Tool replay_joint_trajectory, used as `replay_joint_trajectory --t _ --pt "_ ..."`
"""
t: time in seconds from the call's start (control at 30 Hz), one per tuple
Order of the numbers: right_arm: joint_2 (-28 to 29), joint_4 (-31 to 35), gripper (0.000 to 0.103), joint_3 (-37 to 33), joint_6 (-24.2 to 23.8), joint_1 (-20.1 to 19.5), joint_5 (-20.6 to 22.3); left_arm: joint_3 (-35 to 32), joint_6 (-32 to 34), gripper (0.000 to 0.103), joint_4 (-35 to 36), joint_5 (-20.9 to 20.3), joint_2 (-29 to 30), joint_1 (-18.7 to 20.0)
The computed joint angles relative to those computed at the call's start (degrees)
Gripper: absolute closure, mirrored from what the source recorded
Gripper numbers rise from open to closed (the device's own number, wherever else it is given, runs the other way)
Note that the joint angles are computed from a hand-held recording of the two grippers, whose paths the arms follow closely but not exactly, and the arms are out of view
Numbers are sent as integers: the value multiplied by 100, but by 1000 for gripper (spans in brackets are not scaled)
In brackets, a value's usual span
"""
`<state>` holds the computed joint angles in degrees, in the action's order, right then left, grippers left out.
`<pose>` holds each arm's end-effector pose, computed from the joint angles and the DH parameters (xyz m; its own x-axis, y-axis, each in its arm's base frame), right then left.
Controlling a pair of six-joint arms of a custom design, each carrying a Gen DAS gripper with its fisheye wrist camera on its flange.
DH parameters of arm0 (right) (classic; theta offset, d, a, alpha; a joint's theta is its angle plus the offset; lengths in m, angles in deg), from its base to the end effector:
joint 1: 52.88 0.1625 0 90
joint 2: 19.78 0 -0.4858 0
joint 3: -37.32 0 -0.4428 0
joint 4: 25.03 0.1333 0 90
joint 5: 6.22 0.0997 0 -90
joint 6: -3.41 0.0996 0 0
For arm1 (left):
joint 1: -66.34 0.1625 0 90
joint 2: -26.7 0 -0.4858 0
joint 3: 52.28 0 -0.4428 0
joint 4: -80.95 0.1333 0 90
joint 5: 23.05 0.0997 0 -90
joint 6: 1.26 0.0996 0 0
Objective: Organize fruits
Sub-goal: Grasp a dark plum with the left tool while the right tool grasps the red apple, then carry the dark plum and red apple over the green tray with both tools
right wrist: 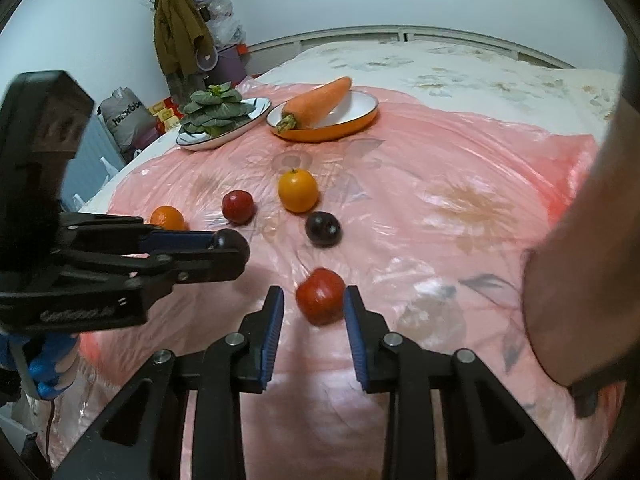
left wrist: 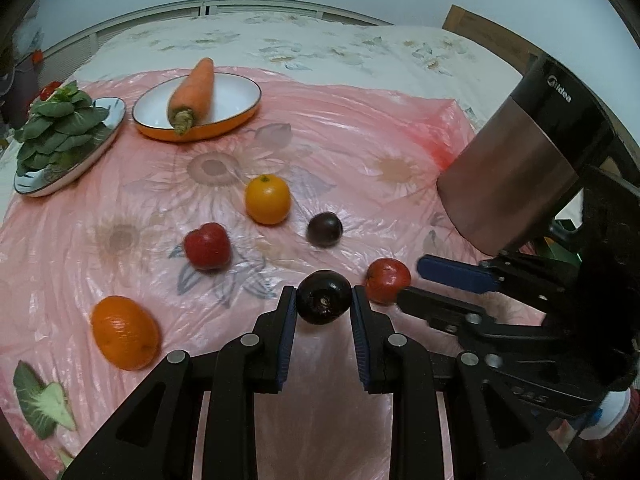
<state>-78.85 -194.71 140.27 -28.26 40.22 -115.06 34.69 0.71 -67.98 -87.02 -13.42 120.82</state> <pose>0.1391 -0.6984 0.2542 -0.7900 -0.3082 0.5300 -0.5389 0.7614 -0.3603 -0.3152 -0.7463 0.0858 -0.7647 0.4744 -0.4361 0.5948 0.7800 -0.1944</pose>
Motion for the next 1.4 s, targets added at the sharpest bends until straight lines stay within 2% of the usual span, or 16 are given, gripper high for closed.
replay_joint_trajectory --t 0.23,0.37,0.5,0.7,0.73,0.77,1.07,1.4 --pt "328 61 75 -316 201 38 -541 61 -13 80 -10 -1 -53 47" --pt "349 -6 74 -312 142 35 -545 115 -51 80 -57 -45 -88 56" --pt "418 27 52 -388 112 39 -650 149 -43 80 -106 -58 -118 28" --pt "458 30 53 -395 147 4 -657 198 -19 80 -168 -93 -172 -11" --pt "451 3 55 -384 154 -2 -634 210 -16 80 -169 -98 -184 -14" --pt "447 -36 64 -373 156 -4 -627 221 -16 80 -174 -95 -195 -19" --pt "225 -273 64 -143 214 -7 -317 351 -106 80 -200 -82 -287 -67" --pt "-285 -431 63 375 378 59 -59 600 -263 80 -302 -123 -417 -243"
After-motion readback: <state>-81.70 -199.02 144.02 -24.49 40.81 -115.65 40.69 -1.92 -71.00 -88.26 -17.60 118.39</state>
